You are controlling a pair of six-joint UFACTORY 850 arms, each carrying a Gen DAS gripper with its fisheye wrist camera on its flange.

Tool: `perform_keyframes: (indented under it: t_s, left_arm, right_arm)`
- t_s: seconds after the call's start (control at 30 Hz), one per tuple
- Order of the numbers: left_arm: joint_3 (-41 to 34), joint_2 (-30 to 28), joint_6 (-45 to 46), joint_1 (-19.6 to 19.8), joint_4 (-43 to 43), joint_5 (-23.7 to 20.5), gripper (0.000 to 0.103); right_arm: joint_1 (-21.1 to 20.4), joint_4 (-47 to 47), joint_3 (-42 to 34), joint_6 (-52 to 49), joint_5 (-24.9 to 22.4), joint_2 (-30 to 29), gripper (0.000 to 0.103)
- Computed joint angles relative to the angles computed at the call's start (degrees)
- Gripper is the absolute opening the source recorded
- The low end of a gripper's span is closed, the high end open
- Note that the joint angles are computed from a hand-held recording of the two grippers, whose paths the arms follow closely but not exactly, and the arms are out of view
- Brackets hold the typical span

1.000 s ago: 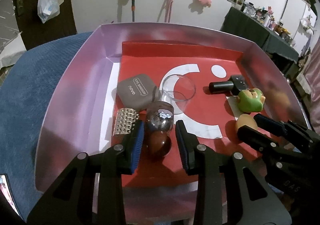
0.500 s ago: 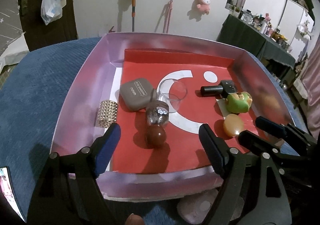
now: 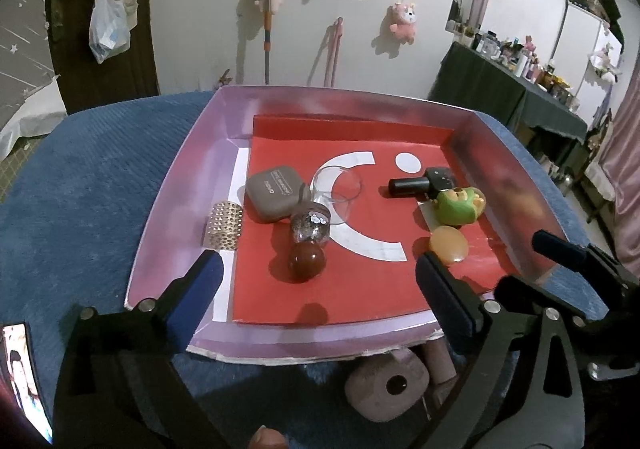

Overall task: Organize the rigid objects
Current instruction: 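Withdraw both tools from the box toward the compact and nail polish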

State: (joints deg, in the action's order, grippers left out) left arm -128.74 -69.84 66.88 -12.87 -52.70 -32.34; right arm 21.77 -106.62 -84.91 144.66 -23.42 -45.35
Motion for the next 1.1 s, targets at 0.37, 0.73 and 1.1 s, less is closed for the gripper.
perform_keyframes:
  t_s: [0.37, 0.73, 1.1]
  left_arm:
    - [6.7, 4.0, 7.3, 0.8, -7.3, 1.8, 0.103]
    - [14.8, 9.0, 16.8, 1.4, -14.6, 4.1, 0.103]
    - [21.0, 12.3, 26.1, 2.0, -21.3, 7.1, 0.103]
  right_arm:
    - [1.3, -3.7, 2.9, 3.9, -2.6, 2.1, 0.103]
    - [2.6, -5.1, 4.5, 5.1, -4.0, 3.4, 0.103]
    - [3.8, -5.1, 6.1, 6.0, -4.9, 4.0, 0.103]
